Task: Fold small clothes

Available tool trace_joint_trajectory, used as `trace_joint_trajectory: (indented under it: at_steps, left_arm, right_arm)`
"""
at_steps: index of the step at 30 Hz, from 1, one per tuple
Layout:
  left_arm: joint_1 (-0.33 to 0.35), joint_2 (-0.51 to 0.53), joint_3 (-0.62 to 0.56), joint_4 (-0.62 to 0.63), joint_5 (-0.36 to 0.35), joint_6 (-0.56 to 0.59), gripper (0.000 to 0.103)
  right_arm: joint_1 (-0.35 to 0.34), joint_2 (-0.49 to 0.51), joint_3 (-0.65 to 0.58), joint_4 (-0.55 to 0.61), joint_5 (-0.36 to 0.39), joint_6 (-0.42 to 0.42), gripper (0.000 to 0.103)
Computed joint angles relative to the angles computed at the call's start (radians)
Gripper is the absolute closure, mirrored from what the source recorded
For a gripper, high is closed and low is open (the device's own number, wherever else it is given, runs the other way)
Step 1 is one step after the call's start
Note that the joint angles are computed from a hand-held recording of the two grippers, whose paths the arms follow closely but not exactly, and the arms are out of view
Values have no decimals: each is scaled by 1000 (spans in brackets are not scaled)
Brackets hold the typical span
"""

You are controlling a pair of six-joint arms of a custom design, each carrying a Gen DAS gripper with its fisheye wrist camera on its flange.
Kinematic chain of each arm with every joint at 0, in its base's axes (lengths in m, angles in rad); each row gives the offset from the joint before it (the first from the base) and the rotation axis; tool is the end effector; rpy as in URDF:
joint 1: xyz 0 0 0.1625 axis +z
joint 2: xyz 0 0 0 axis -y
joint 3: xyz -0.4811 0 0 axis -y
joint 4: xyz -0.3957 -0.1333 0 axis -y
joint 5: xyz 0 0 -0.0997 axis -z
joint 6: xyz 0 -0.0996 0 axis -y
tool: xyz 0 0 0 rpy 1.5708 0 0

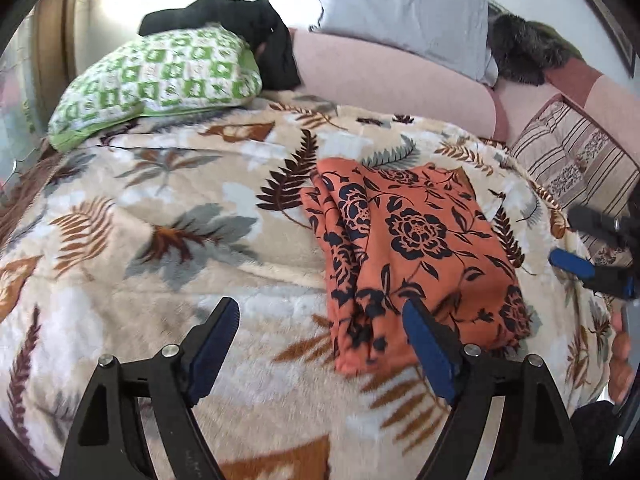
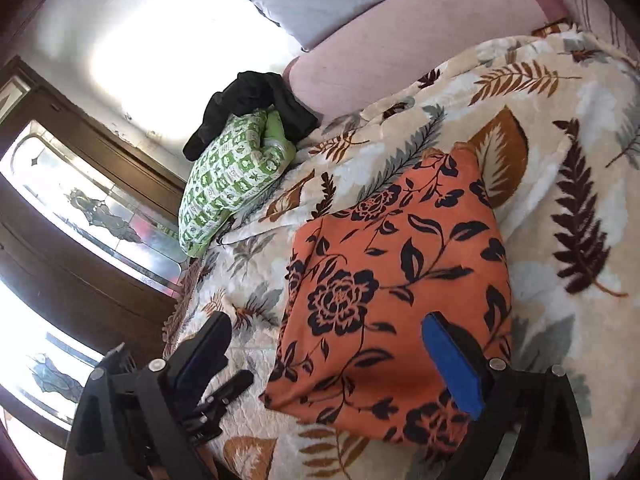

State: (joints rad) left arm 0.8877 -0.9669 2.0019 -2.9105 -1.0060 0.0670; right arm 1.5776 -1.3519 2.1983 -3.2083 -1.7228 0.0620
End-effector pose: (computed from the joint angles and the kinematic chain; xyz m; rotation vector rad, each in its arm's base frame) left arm -0.2312 -0.5797 0.1679 0.8537 2.4880 -0.6157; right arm 0.1217 -0.5060 0.3375 -0.1657 -2.7870 1.1718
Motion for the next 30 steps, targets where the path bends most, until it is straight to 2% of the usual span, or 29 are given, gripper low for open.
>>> trace_joint_trajectory:
  at_steps: [3,5,12,13,18,23,30]
  left_arm:
    - [-26,-51,52,24,47,-50,19]
    - [-37,-79,77,47,59,-79,19]
    - [-89,-134,141,87,111,-144,19]
    - [-97,-138,144,91,123,-152,19]
    - [-129,-154,155,102,160,-175,17]
    - [-148,-155,166,111,191,-161,15]
    - [-158,-160,165,141,209,-181,15]
  right_arm:
    - [79,-27,97,-106,-177,-29,5]
    - [119,-33,149,-157,-268,-27,5]
    - [170,-19,227,-121,-388,-12,4]
    - [186,-12,231,-133,-415,-17,0]
    - [266,17,211,-126,-555,-42,0]
    - [297,16,197,-90,-616,-24,0]
    - [317,25,175,-59,-641,-22,0]
